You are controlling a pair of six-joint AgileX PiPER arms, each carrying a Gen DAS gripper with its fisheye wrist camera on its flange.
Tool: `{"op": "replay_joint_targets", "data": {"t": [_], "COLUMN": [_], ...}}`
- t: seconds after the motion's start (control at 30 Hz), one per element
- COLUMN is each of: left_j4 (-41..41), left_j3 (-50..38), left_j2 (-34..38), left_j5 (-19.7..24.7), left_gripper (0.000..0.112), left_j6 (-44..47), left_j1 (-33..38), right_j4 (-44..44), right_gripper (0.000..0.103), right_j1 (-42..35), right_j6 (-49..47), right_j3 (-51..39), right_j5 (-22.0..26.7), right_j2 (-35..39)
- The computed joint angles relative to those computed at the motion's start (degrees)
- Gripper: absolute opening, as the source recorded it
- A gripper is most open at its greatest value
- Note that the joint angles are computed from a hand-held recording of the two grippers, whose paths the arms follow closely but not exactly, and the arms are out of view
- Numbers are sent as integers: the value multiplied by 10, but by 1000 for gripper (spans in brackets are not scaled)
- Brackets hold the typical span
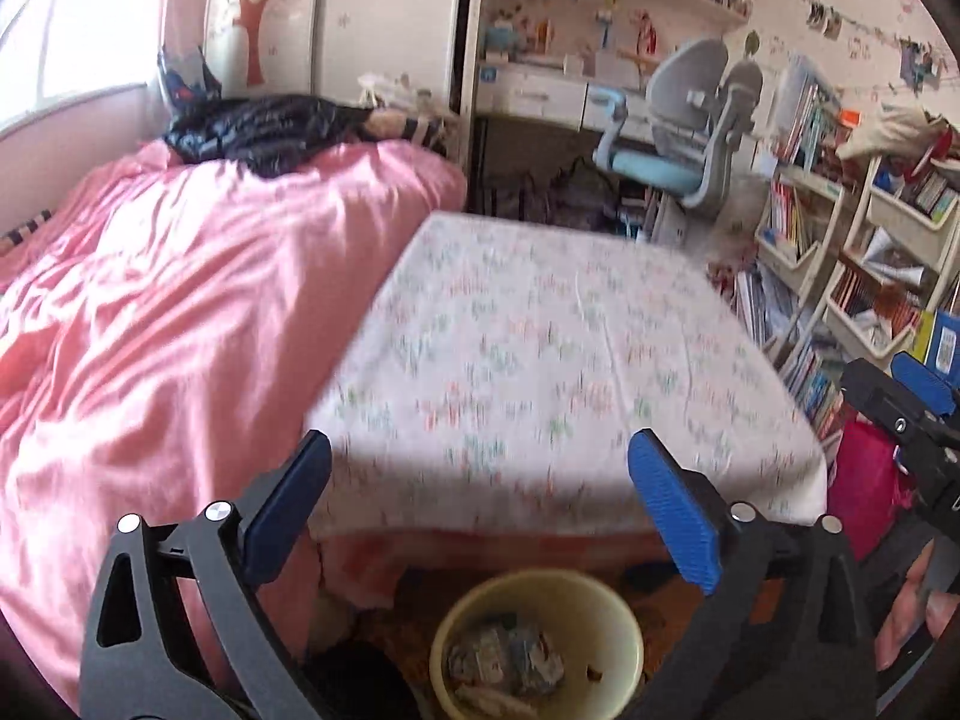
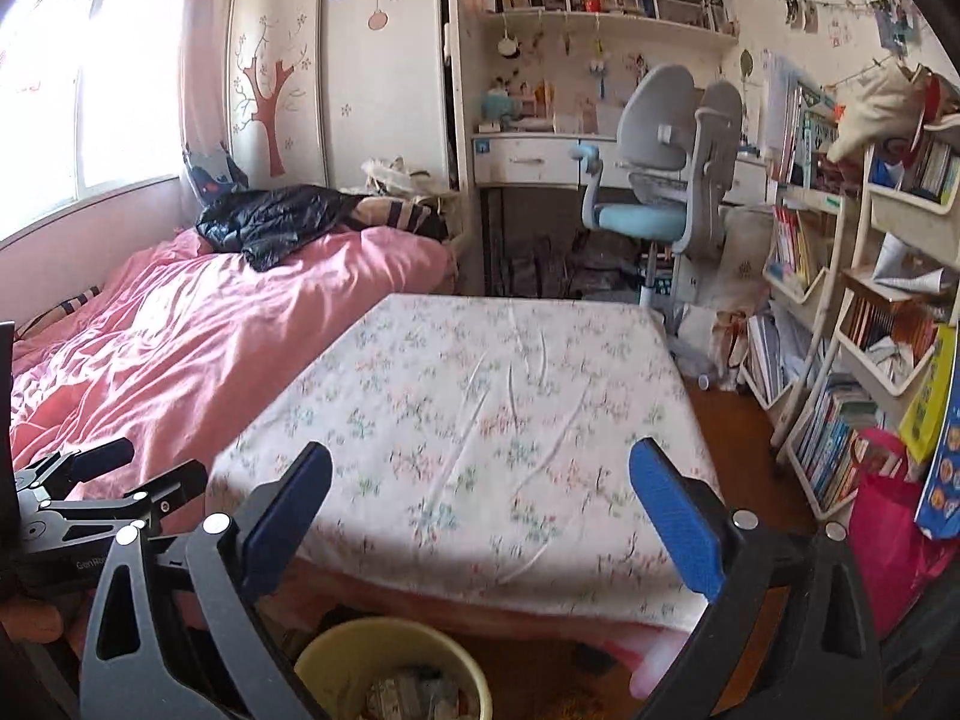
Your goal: Collect trash
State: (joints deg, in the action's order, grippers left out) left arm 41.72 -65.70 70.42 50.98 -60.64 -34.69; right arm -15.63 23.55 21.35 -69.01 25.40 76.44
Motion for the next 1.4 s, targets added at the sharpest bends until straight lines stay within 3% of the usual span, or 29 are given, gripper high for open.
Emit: {"op": "replay_joint_targets", "data": {"t": [0.23, 0.3, 0.4, 0.57, 0.67, 0.8, 0.9, 1.4], "left_j4": [-38, -36, -83, -61, -72, -78, -16, 15], "left_j3": [-126, -152, -203, -276, -323, -334, -304, -290], "left_j2": [88, 116, 168, 233, 271, 280, 267, 266], "left_j5": [-45, -52, -56, -75, -72, -79, -95, -88], "left_gripper": [96, 96, 96, 96, 96, 96, 96, 96], "left_j6": [89, 92, 138, 136, 149, 148, 106, 113], "left_j1": [95, 111, 149, 169, 180, 183, 169, 124], "right_j4": [-28, -2, -22, 19, -9, 12, 39, 48], "right_gripper": [95, 95, 95, 95, 95, 95, 95, 96], "right_j1": [-30, -38, -37, -41, -39, -50, -63, -70], "right_j6": [-14, -26, -12, -39, -24, -43, -54, -71], "right_j3": [-72, -94, -123, -168, -189, -206, -205, -217], "right_j5": [-16, -11, -20, -6, -4, 7, 9, 17], "right_j2": [64, 93, 130, 173, 190, 205, 199, 199]}}
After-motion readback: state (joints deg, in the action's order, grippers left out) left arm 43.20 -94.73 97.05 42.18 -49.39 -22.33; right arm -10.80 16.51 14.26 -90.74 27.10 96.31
